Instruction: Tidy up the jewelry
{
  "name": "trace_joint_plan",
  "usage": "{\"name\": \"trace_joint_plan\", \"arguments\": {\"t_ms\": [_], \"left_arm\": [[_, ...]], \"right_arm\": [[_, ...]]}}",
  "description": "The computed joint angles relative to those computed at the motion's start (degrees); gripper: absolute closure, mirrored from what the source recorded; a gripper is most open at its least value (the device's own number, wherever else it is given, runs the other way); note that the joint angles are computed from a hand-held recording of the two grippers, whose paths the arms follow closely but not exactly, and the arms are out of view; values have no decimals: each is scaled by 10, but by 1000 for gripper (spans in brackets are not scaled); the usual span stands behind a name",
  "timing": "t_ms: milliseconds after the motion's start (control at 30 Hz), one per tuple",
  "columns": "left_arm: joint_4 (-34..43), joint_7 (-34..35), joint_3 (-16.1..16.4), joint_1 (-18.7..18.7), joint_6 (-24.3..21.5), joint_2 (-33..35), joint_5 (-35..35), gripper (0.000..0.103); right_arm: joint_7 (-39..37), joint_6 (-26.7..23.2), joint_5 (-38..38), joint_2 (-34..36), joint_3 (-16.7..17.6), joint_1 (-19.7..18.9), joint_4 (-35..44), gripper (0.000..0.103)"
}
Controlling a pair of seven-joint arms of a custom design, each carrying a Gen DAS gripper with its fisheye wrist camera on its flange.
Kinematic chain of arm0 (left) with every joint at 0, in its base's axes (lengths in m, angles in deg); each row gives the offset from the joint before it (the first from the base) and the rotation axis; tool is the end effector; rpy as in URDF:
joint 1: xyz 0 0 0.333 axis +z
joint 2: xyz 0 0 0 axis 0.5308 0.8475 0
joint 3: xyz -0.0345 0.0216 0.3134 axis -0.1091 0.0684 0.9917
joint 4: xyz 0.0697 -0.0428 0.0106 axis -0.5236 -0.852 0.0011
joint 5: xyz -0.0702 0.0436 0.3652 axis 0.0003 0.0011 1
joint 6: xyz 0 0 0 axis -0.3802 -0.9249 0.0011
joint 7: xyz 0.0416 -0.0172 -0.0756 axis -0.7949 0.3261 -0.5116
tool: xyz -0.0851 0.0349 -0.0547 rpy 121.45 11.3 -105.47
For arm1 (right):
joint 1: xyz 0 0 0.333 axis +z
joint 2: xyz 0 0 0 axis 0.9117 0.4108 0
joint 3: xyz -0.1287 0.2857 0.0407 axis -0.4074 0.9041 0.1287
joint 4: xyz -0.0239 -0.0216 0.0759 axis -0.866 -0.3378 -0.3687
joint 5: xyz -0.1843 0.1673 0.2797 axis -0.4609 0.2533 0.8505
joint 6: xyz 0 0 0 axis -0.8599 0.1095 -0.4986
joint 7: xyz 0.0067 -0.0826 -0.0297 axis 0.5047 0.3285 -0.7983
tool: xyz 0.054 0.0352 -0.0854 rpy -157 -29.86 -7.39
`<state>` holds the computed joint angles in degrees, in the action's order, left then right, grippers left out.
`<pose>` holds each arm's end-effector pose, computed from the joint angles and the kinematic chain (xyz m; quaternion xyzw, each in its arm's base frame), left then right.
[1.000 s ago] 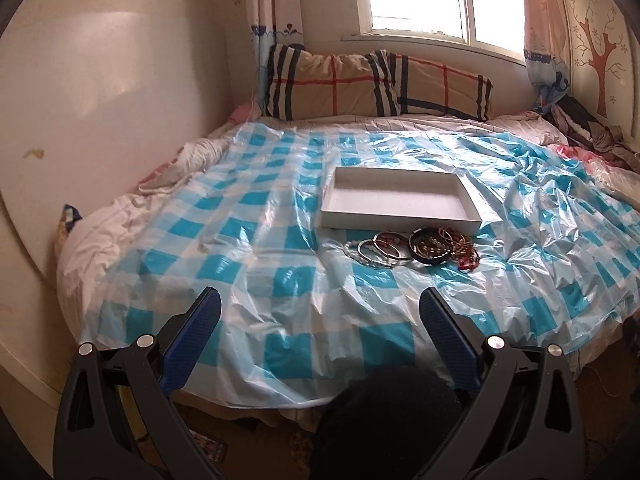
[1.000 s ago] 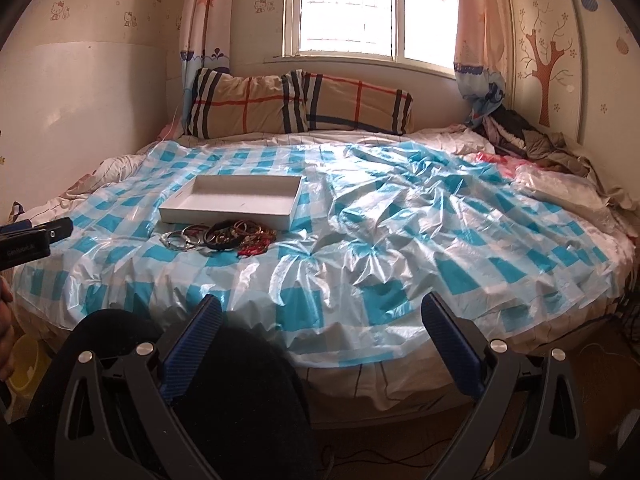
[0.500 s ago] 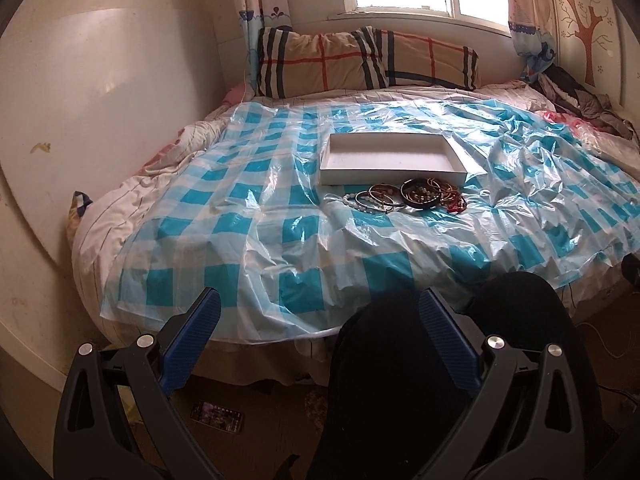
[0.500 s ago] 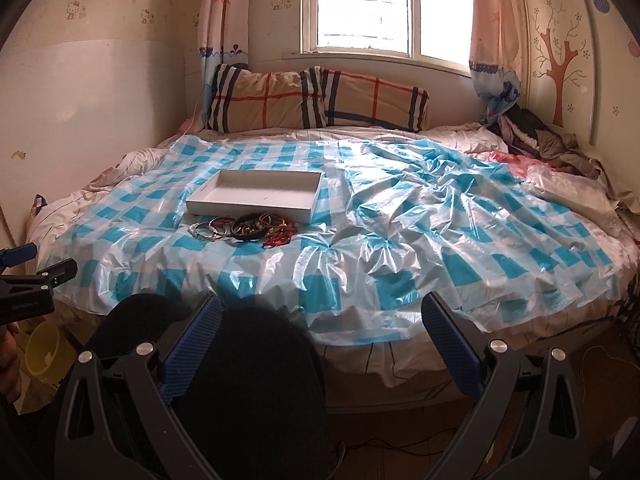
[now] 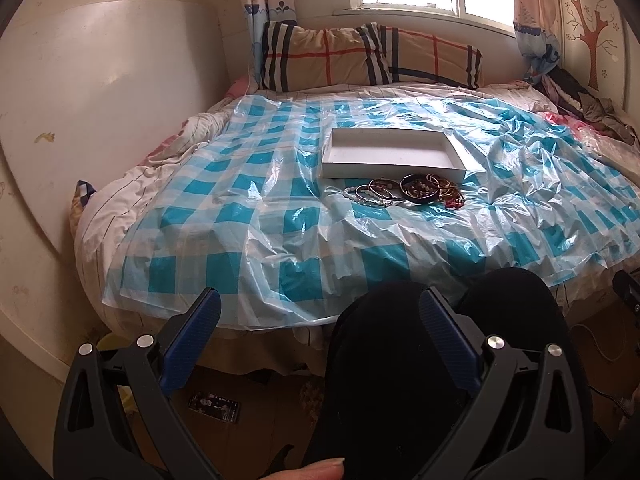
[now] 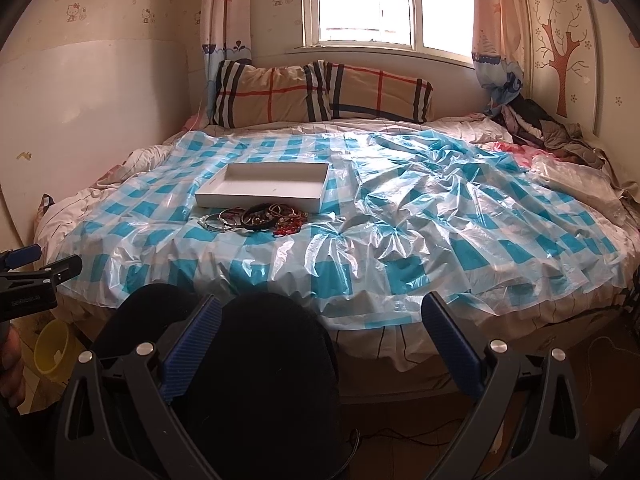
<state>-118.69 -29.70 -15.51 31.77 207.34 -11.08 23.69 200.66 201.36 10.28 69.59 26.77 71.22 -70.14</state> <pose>0.4657 -0.1535 0.5934 -0.6693 0.6183 -0.2346 0.3388 0.4998 0.1138 0.5777 -0.6586 0.6083 -0.2986 0.3272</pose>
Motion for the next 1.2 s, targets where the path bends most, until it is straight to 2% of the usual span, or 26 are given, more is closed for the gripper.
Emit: {"name": "trace_joint_plan", "arguments": {"t_ms": [300, 567, 733, 1200], "left_arm": [[1, 1, 1, -1, 1, 1, -7, 7], [9, 14, 6, -9, 12, 21, -17, 7], [17, 48, 20, -23, 23, 40, -58, 7], [36, 71, 24, -32, 32, 69, -74, 8]], "right_arm": [[21, 16, -24, 3, 13, -9, -8, 7], [9, -1, -15, 24, 1, 3, 17, 7], [3, -7, -10, 41, -7, 9, 34, 7], [-11, -8, 5, 70, -21, 21, 63, 7]]}}
